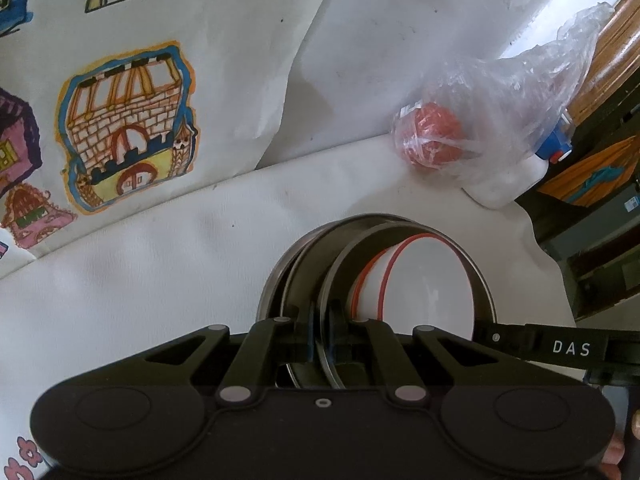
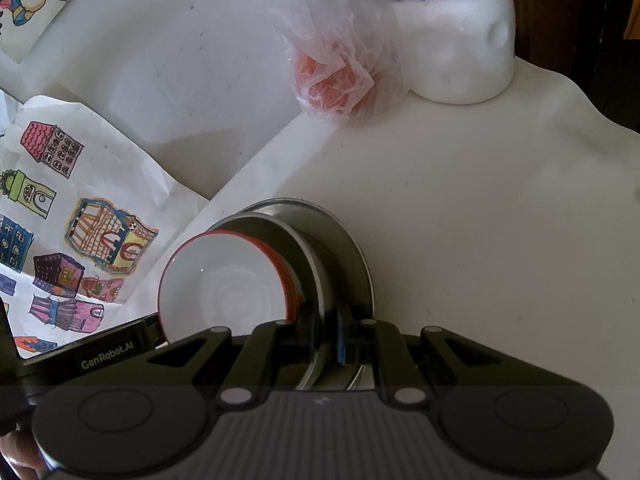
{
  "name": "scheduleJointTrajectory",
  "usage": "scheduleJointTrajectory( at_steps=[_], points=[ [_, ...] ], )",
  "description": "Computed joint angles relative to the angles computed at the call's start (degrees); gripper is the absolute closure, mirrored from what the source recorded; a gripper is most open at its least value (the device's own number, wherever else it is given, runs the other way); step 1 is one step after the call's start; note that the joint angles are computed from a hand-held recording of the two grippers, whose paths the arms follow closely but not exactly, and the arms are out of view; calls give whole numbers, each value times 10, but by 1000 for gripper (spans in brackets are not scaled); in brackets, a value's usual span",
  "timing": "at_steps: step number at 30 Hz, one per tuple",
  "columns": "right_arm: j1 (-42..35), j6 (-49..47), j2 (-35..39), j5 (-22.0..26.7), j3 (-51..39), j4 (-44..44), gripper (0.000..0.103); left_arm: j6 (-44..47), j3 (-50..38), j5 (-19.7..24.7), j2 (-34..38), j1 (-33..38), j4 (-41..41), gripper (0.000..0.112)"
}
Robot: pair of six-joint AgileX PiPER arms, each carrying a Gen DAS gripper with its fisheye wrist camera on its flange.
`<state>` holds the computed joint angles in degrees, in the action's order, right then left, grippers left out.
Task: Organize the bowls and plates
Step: 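Lower the steel bowl onto the stacked steel plates with both grippers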
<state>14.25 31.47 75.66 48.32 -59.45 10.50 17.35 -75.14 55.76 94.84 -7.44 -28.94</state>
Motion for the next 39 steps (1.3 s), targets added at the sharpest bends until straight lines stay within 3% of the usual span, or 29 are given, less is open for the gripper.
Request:
scheduleJointTrajectory(
  at_steps=[30, 39],
  points=[
    [18, 12, 0, -1, -3, -35, 90, 6, 8, -1, -3, 7, -10, 107],
    [35, 47, -13, 6, -9, -80, 79, 4, 19, -18, -16, -2, 4, 104]
  ],
)
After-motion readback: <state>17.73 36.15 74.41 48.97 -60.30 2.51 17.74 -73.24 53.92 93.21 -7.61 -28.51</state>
